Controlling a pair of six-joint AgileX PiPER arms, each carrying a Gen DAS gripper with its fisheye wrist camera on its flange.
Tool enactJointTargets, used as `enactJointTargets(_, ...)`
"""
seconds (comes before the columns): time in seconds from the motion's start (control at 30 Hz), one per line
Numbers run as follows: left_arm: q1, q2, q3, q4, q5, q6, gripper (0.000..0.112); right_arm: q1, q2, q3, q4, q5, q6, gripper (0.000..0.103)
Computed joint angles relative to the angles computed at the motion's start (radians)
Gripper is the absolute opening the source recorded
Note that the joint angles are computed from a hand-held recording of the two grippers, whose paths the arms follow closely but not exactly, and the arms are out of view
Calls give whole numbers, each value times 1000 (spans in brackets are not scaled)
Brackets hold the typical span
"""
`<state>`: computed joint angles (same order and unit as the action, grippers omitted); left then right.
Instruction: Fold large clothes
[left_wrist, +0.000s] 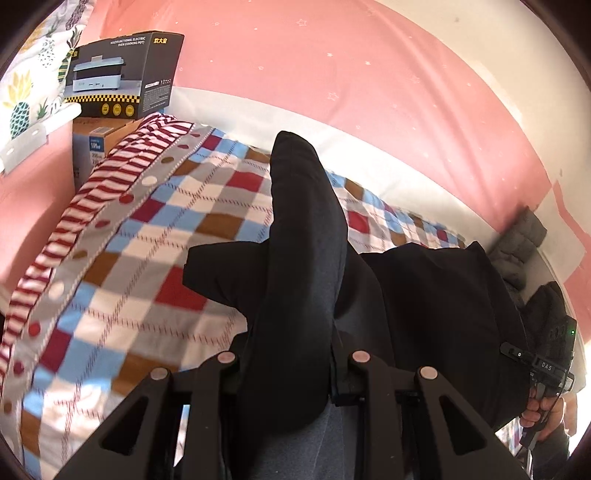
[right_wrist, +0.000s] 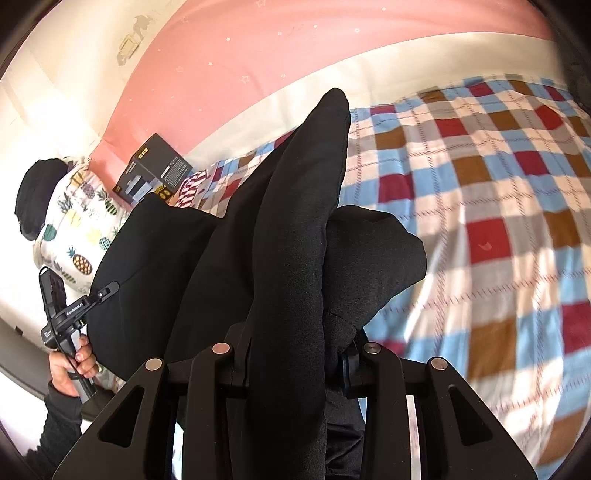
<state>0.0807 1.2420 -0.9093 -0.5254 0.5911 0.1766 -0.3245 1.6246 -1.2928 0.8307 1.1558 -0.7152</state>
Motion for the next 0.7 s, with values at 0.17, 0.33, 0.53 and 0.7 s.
enactJointTargets(0.17, 56, 184, -97, -121, -61, 168, 27, 93, 152, -122, 12, -77, 49, 33)
enactJointTargets(0.33, 104, 352, -113, -228, -145, 285, 28, 127, 303, -187, 4, -146, 85, 37)
enactJointTargets(0.53, 176, 503, -84, -320, -186, 388, 43, 67, 414, -166, 16, -141, 69, 55)
enactJointTargets(0.7, 172, 535, -84, -337, -212, 379, 56, 61, 406, -132, 7, -165, 92, 67)
